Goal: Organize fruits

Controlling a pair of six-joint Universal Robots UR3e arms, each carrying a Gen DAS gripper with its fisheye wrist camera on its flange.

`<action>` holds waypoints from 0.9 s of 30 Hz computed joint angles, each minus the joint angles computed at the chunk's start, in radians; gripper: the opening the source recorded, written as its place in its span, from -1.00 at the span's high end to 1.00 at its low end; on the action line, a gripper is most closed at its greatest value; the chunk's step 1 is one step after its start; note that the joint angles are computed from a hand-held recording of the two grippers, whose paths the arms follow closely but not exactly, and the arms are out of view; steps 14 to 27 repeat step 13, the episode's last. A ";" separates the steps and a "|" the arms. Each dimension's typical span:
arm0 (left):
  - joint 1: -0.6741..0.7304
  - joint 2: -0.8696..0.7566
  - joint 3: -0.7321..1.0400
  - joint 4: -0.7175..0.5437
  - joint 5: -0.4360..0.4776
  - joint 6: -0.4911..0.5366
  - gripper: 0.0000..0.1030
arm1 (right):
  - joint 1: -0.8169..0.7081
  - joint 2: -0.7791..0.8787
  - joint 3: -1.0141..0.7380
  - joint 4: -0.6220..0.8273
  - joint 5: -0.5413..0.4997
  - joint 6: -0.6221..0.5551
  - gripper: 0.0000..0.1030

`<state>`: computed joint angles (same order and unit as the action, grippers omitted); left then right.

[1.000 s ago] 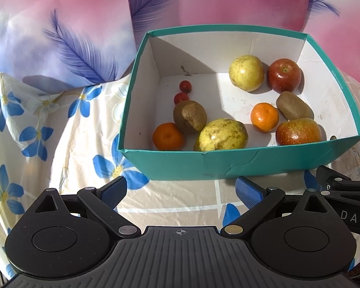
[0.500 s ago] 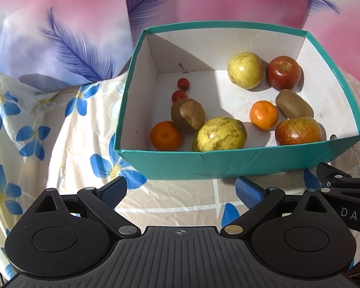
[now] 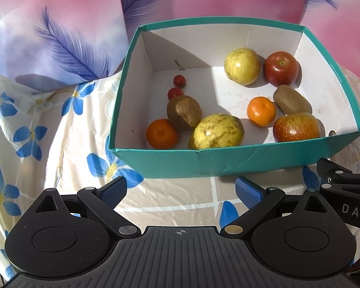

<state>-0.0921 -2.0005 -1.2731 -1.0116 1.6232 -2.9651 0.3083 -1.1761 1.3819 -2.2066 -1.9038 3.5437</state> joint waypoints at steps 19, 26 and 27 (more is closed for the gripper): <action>-0.014 -0.003 -0.017 0.036 0.019 0.019 -0.91 | -0.005 0.007 -0.005 -0.002 0.000 -0.006 -1.00; -0.014 -0.003 -0.017 0.036 0.019 0.019 -0.91 | -0.005 0.007 -0.005 -0.002 0.000 -0.006 -1.00; -0.014 -0.003 -0.017 0.036 0.019 0.019 -0.91 | -0.005 0.007 -0.005 -0.002 0.000 -0.006 -1.00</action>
